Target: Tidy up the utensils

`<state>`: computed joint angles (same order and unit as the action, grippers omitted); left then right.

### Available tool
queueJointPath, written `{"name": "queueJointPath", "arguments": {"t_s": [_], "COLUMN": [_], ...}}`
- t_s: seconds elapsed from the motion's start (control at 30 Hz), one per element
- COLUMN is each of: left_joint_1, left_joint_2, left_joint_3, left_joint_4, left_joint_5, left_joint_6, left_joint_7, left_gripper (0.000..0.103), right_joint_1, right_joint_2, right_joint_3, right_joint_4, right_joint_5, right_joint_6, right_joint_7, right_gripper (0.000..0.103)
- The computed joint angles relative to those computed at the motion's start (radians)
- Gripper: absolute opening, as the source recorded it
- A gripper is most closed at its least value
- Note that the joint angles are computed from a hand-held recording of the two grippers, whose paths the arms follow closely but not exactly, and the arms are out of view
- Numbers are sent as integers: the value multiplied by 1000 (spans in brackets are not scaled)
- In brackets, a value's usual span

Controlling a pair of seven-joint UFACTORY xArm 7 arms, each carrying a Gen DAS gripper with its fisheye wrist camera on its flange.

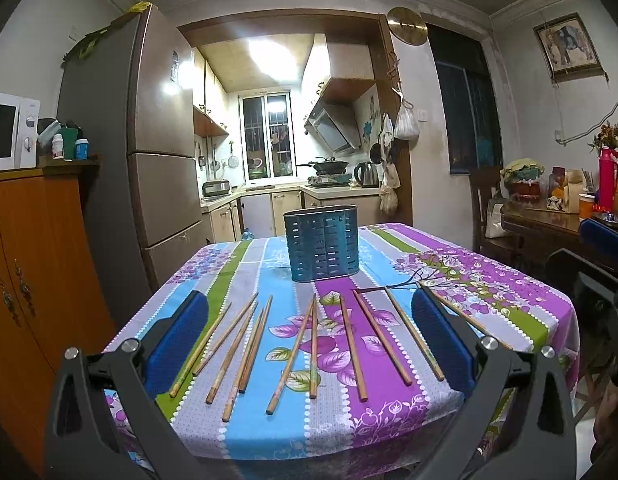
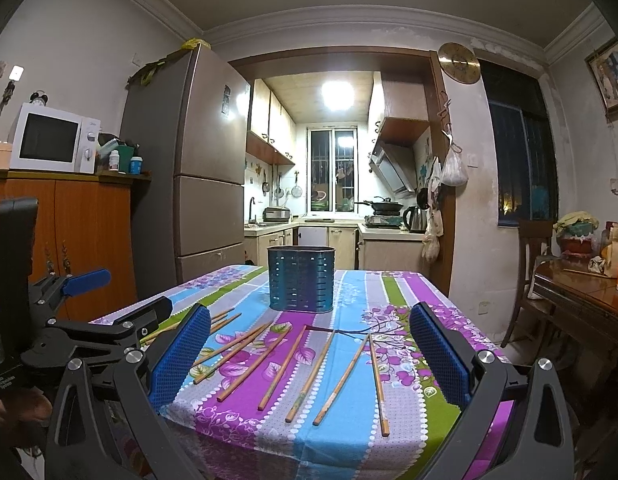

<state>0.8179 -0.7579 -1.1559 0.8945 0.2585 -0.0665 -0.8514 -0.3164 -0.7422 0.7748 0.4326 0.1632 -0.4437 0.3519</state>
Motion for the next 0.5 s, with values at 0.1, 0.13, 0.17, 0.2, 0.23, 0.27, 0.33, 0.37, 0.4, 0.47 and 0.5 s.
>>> {"name": "queueJointPath", "arguments": {"t_s": [0.1, 0.13, 0.17, 0.2, 0.23, 0.27, 0.33, 0.37, 0.4, 0.47, 0.5], "left_joint_1": [-12, -20, -27, -38, -58, -90, -99, -95, -93, -92, -98], "left_joint_2": [22, 33, 52, 81, 121, 172, 169, 147, 133, 115, 115], "left_joint_3": [5, 10, 18, 33, 53, 89, 123, 144, 161, 212, 237], "left_joint_4": [-8, -14, -20, -37, -52, -71, -95, -118, -132, -179, -197], "left_joint_5": [0, -2, -4, -3, 7, 20, 8, 0, -5, 1, 9], "left_joint_6": [-7, -11, -23, -57, -84, -102, -57, -31, -11, -1, 5], "left_joint_7": [5, 5, 6, 12, 32, 67, 97, 97, 93, 92, 99], "left_gripper": [98, 98, 98, 98, 98, 98, 98, 98, 98, 98, 92], "right_joint_1": [-6, -18, -30, -43, -47, -45, -51, -53, -51, -41, -37], "right_joint_2": [0, -7, -17, -27, -30, -26, -21, -19, -13, 11, 25], "right_joint_3": [-7, 6, 16, 27, 27, 21, 17, 17, 10, -11, -19], "right_joint_4": [3, 2, 0, -3, -6, -9, -15, -14, -16, -22, -22], "right_joint_5": [-6, -4, -3, -1, -4, -10, -15, -15, -20, -29, -29], "right_joint_6": [0, -2, -5, -10, -15, -24, -28, -26, -26, -30, -29], "right_joint_7": [-15, -20, -26, -30, -33, -38, -56, -64, -73, -92, -102], "right_gripper": [100, 100, 100, 100, 100, 100, 100, 100, 100, 100, 100]}}
